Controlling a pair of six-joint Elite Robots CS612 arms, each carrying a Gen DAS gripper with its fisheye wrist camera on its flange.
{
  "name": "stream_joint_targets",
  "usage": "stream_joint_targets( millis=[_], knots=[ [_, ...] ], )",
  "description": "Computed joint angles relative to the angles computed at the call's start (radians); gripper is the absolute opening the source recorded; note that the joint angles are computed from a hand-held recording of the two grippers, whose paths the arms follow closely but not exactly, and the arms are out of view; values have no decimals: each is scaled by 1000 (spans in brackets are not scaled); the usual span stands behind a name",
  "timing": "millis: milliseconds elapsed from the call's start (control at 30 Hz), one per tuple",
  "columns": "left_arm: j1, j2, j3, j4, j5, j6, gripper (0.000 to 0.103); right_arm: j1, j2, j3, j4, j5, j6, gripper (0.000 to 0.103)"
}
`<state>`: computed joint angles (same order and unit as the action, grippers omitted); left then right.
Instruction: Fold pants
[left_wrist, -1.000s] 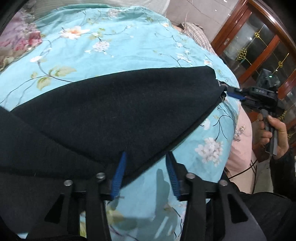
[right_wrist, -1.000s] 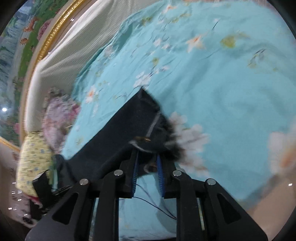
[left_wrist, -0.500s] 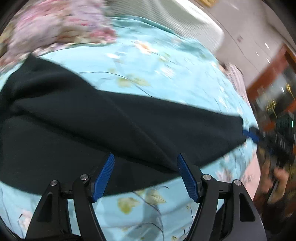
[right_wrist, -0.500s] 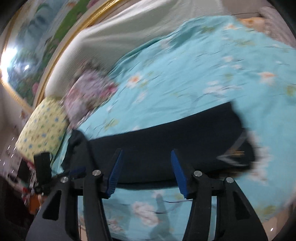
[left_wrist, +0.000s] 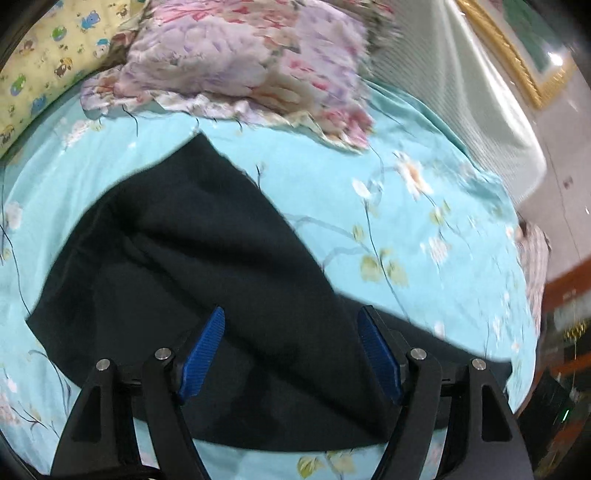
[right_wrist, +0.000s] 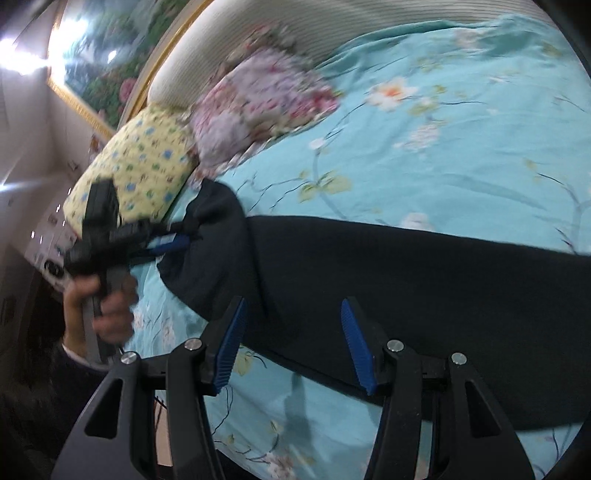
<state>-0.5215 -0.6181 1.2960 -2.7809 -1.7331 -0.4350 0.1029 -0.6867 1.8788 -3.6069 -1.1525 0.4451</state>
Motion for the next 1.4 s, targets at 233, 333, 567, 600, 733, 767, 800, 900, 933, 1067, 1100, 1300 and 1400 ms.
stream_joint_targets(
  millis=[233, 333, 567, 600, 733, 767, 800, 900, 933, 1067, 1100, 1300, 1400],
  knots=[
    [-28, 95, -287, 406, 198, 92, 75, 23, 35, -121, 168, 74, -133, 55],
    [-46, 167, -441, 612, 299, 150, 72, 29, 56, -169, 232, 103, -170, 55],
    [-55, 218, -515, 728, 343, 207, 38, 44, 88, -244, 329, 125, -242, 55],
    [-52, 211, -495, 704, 334, 210, 32, 46, 92, -250, 331, 121, -244, 55],
    [-38, 153, -359, 530, 277, 213, 9, 48, 108, -264, 293, 130, -248, 42],
    [-35, 134, -318, 478, 264, 206, 8, 48, 110, -263, 278, 137, -250, 24],
    [-30, 112, -271, 421, 252, 204, 7, 46, 111, -260, 265, 147, -246, 15],
    [-17, 42, -119, 223, 220, 180, 6, 42, 109, -245, 203, 176, -241, 8],
    [-10, 22, -70, 156, 201, 160, 6, 43, 106, -241, 196, 177, -242, 7],
    [11, -47, 108, -105, 134, 35, 6, 49, 91, -222, 178, 196, -276, 7],
    [13, -54, 137, -149, 128, 3, 6, 51, 89, -221, 180, 195, -287, 7],
    [47, -66, 256, -340, 40, -143, 6, 80, 74, -210, 237, 139, -399, 7],
    [58, -54, 273, -393, 16, -178, 6, 86, 77, -218, 274, 120, -401, 7]
  ],
)
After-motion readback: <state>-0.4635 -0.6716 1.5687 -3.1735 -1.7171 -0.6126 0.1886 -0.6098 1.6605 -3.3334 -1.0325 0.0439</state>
